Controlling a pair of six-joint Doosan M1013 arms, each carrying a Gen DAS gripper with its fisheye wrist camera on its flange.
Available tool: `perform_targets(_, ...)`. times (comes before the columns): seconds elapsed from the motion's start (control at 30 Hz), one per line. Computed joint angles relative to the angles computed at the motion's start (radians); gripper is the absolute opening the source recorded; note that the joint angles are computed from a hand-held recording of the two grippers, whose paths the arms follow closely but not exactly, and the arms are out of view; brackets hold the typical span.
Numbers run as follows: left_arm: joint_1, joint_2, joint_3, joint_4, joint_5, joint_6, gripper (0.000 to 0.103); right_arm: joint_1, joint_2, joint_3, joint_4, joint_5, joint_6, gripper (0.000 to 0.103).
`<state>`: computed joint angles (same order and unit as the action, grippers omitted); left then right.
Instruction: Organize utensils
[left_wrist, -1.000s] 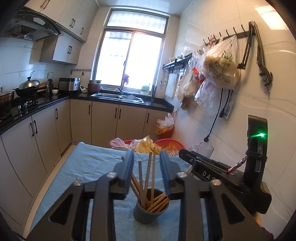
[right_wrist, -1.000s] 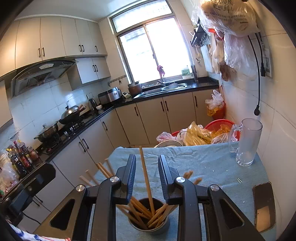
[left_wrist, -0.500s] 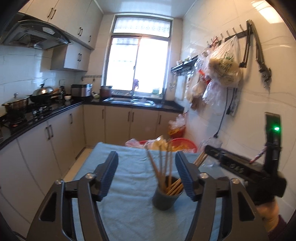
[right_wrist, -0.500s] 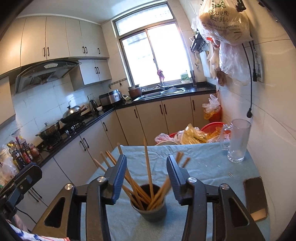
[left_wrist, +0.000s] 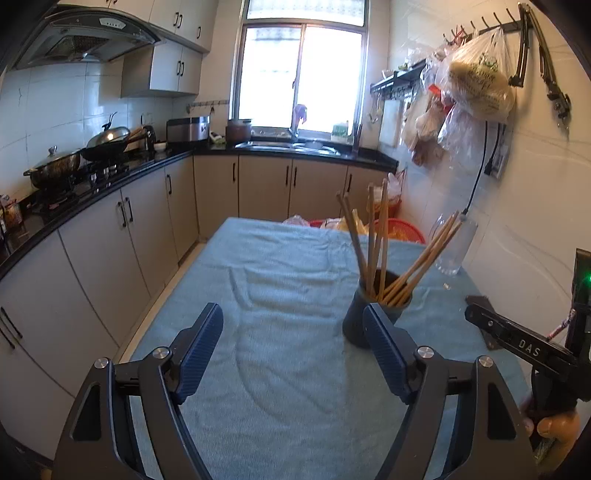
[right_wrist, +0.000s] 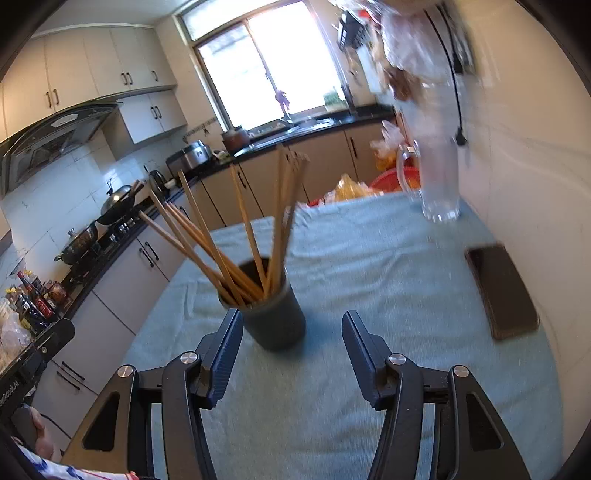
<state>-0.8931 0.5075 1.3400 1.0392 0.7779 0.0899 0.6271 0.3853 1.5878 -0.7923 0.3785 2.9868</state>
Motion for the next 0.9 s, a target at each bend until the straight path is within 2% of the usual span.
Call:
perform_targets(0.2,-0.023,0.01,0.003,0.025,0.075,-0.007,0.08,0.014,-0.006,0.031,0.008,-0.003,0.034,0.063)
perform_targets(0.4,-0.066,0.035,-0.007,0.181,0.261,-0.072,0.099,0.036,-0.003,0.038,-0.011,0.023,0.081,0.064)
perform_targets(0.53,-0.085,0.039,-0.002,0.278,0.353,-0.124,0.103,0.05,-0.001,0.035,-0.016,0.05,0.09,0.064)
perform_targets(0.6,-0.087,0.034,0.0,0.283,0.362,-0.125,0.103,0.058,-0.002,0.035,-0.026,0.07,0.097,0.065)
perform_targets(0.7,-0.083,0.019,0.009,0.255,0.336,-0.133,0.103,0.069,-0.003,0.033,-0.046,0.097,0.115,0.066)
perform_targets(0.9,-0.093,0.013,0.017,0.266,0.37,-0.146,0.103,0.094,-0.005,0.029,-0.091,0.146,0.149,0.067)
